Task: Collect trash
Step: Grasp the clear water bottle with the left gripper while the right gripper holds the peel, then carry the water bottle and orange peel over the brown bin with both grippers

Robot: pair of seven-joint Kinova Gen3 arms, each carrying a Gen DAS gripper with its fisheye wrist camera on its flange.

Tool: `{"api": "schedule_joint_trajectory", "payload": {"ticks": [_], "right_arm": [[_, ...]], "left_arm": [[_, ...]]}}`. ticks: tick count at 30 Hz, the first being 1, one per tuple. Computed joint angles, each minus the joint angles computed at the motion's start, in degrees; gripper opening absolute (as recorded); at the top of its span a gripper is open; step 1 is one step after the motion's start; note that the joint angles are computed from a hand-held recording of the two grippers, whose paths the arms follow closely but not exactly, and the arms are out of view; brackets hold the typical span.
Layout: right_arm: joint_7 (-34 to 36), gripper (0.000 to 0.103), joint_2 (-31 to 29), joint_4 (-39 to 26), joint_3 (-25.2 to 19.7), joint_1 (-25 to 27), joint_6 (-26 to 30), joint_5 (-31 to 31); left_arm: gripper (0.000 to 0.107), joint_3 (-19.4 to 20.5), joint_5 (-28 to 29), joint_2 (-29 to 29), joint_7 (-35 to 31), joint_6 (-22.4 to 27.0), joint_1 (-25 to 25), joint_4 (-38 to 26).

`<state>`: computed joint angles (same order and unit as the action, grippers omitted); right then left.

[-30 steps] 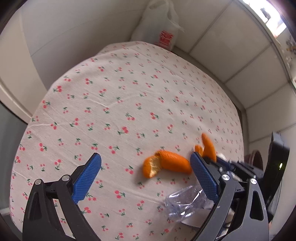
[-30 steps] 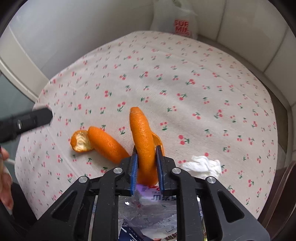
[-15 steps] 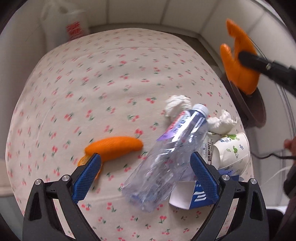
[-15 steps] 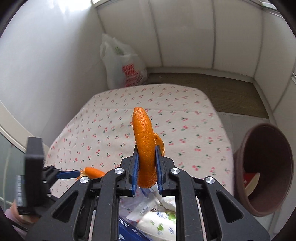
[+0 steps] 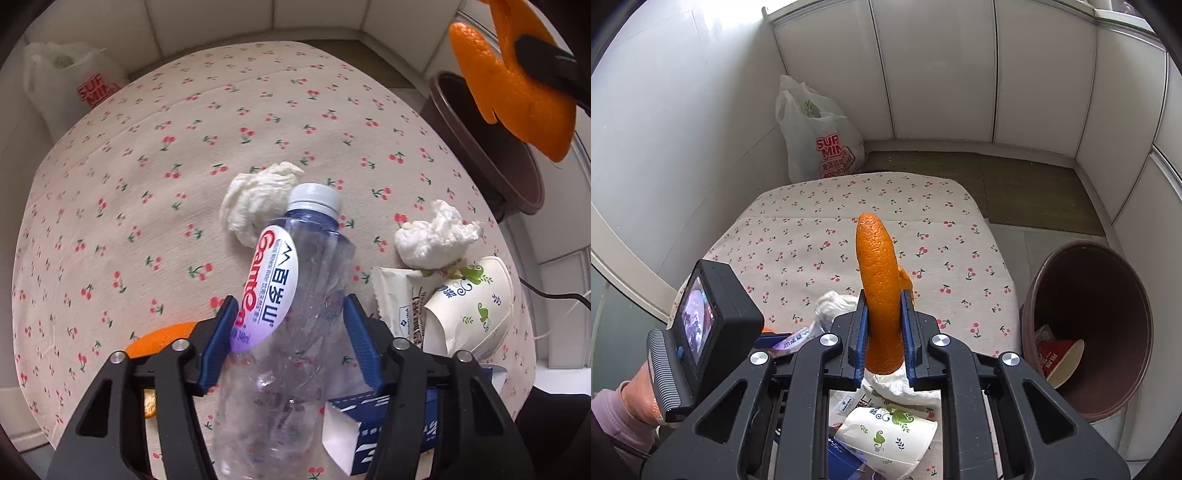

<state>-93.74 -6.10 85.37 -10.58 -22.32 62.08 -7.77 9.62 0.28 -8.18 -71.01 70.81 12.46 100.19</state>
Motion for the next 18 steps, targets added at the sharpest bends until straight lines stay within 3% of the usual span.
{"api": "schedule_joint_trajectory", "payload": {"ticks": [3, 11, 18], "right_arm": [[-0.7, 0.015, -0.7, 0.3, -0.7, -0.4, -0.4, 1.0], [-3.9, 0.015, -3.7, 1.8, -3.2, -1.9, -2.5, 2.3], [-10.2, 0.015, -9.3, 5.1, -8.5, -3.1, -5.8, 7.3]], "left_arm": [[0.045, -2.4, 2.9, -4.7, 1.0, -2.1, -1.7, 3.0], [0.043, -2.9, 4.2, -19.2, 10.7, -3.2, -8.8, 6.8], [0.044, 7.4, -2.6, -30.2, 23.7, 0.3, -18.5, 5.2]]}}
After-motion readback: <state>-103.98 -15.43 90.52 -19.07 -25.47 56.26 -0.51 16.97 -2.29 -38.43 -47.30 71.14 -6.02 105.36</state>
